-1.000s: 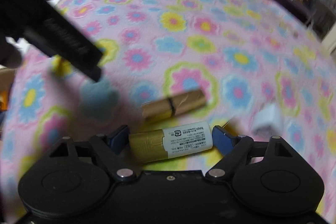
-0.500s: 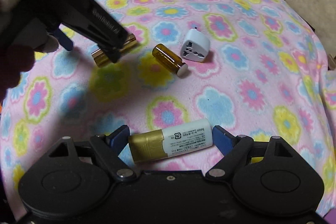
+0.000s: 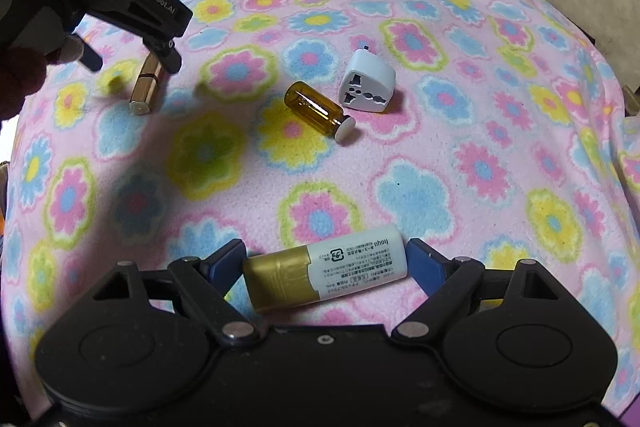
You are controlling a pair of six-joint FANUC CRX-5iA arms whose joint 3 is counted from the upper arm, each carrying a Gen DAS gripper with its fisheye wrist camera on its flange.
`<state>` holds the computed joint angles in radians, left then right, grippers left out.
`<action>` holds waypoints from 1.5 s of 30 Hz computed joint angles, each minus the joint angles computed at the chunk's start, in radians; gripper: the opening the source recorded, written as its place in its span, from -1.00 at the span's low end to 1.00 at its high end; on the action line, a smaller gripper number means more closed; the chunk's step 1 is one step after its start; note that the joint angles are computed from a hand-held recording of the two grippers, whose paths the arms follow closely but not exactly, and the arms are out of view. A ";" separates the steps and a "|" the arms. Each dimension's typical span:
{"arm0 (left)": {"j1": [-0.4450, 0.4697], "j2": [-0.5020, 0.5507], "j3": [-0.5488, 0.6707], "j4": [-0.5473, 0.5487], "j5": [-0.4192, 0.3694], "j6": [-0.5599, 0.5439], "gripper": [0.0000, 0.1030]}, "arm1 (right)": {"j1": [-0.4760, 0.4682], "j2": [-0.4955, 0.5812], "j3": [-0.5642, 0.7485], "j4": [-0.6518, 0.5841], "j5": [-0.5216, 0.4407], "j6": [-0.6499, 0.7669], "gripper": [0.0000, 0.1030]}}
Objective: Organize rigid objects
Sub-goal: 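Grasp the gold lipstick with the left tool while the right tool holds the tube, then carry the lipstick and the tube over the woven basket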
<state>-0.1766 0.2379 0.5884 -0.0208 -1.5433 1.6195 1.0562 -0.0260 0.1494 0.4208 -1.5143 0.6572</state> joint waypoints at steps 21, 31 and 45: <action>0.101 -0.021 -0.134 0.233 -0.003 -1.095 0.76 | -0.014 0.014 0.019 -0.033 -0.006 0.004 0.72; 0.132 0.024 -0.111 0.310 -0.072 -1.149 0.33 | -0.018 0.018 0.030 -0.038 -0.017 -0.008 0.71; 0.202 -0.180 -0.370 0.359 0.084 -0.735 0.30 | 0.031 0.005 0.067 -0.029 -0.108 -0.104 0.71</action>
<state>0.0250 0.0581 0.2184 0.3382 -1.4593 0.8843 1.0867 -0.0210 0.2168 0.3914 -1.6223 0.5533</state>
